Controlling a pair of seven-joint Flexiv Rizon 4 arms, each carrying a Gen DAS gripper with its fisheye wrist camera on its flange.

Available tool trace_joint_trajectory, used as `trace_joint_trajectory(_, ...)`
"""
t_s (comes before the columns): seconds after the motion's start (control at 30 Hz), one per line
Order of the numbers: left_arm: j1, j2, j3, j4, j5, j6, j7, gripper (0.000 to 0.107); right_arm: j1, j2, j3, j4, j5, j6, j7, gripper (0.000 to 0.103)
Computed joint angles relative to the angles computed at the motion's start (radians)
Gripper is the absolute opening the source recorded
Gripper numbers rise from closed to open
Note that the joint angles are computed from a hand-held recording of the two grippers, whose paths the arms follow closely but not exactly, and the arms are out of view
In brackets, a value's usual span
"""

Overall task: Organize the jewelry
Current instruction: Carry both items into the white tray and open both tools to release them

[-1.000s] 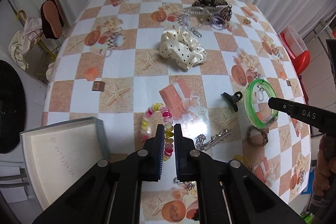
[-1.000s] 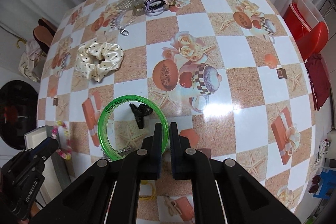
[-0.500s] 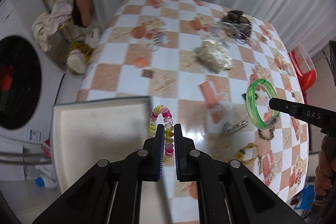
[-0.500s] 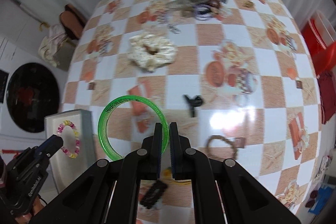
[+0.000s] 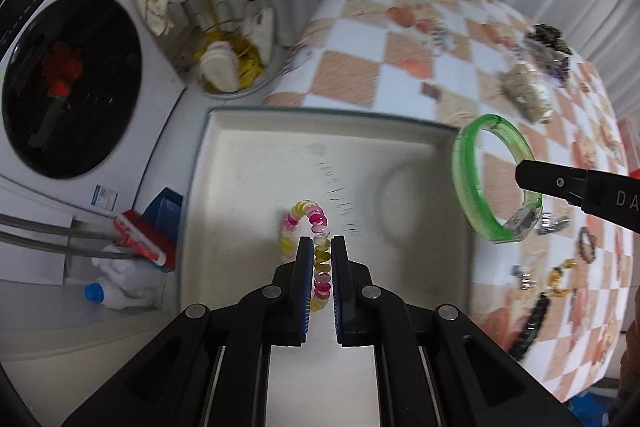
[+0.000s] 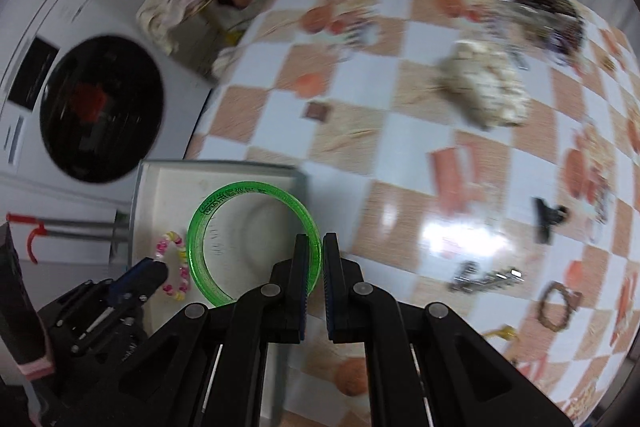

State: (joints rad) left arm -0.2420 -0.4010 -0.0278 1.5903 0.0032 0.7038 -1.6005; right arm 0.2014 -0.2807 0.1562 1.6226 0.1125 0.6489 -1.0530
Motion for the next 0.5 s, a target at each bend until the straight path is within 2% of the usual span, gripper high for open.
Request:
trace_joint_trajectory(0.23, -0.010, -0.041, 0.023, -0.003, 0.063, 0.046, -0.020, 0.014, 0.035, -0.104, 0.011, -0.080, -0.013, -0.019, -0.010, 0.007)
trace_joint_trajectory(0.5, -0.028, -0.065, 0.034, -0.002, 0.102, 0.057, -0.041, 0.014, 0.043, -0.174, 0.015, -0.119, -0.022, -0.040, -0.019, 0.007)
